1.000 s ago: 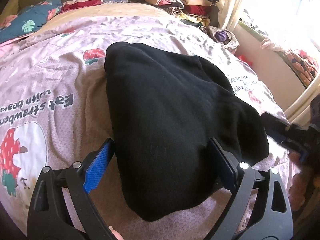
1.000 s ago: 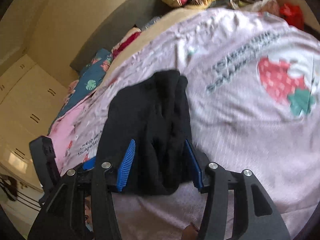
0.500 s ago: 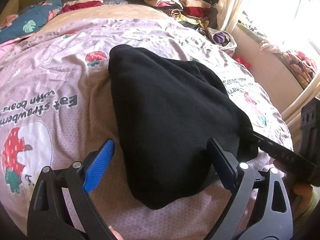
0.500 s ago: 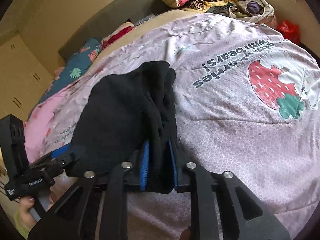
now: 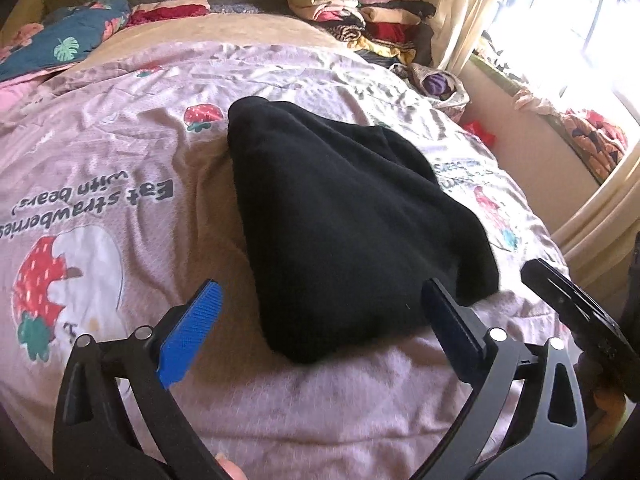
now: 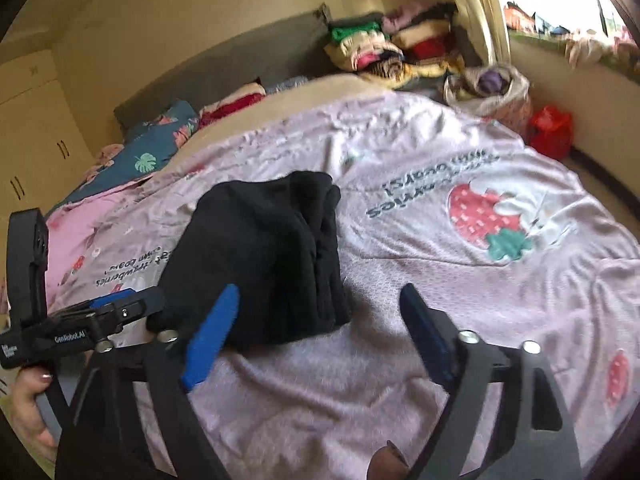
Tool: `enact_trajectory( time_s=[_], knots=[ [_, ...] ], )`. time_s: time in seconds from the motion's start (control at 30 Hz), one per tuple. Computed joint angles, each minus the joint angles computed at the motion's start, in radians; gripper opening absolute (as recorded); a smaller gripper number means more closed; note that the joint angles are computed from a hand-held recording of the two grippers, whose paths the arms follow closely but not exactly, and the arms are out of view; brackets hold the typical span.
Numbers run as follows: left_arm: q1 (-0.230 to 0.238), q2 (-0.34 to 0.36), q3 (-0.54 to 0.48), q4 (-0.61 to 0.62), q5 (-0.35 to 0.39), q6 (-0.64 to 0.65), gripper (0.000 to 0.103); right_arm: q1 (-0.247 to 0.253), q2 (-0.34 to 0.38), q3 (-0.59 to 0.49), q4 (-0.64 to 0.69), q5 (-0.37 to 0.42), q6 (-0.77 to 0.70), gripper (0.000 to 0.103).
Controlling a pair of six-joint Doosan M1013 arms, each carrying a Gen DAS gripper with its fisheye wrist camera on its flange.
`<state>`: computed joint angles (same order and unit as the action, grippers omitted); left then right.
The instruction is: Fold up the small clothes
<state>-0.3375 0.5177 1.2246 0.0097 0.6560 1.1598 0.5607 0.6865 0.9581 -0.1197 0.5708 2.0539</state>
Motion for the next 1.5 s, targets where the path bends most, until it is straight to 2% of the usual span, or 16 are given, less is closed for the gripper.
enact_trajectory(
  time_s=[0.13, 0.23, 0.43, 0.6, 0.8, 1.0, 1.5],
  knots=[
    [-0.009, -0.04, 0.059, 0.016, -0.038, -0.009, 0.093, 0.024, -0.05, 0.089, -0.139, -0.073, 0.073, 0.097],
    [-0.018, -0.073, 0.109, 0.062, -0.075, -0.05, 0.093, 0.037, -0.078, 0.145, -0.219, -0.117, 0.124, 0.098],
    [-0.033, -0.124, 0.196, 0.138, -0.117, -0.114, 0.093, 0.064, -0.106, 0.206, -0.393, -0.13, 0.251, 0.098],
    [-0.039, -0.157, 0.257, 0.185, -0.149, -0.157, 0.093, 0.075, -0.113, 0.231, -0.426, -0.11, 0.288, 0.098],
    [-0.043, -0.183, 0.297, 0.244, -0.19, -0.221, 0.094, 0.087, -0.132, 0.267, -0.552, -0.139, 0.412, 0.098],
    [-0.044, -0.197, 0.309, 0.263, -0.209, -0.247, 0.094, 0.089, -0.129, 0.257, -0.53, -0.119, 0.385, 0.098],
    [-0.044, -0.195, 0.304, 0.259, -0.18, -0.249, 0.094, 0.089, -0.124, 0.249, -0.498, -0.098, 0.358, 0.098]
  ],
)
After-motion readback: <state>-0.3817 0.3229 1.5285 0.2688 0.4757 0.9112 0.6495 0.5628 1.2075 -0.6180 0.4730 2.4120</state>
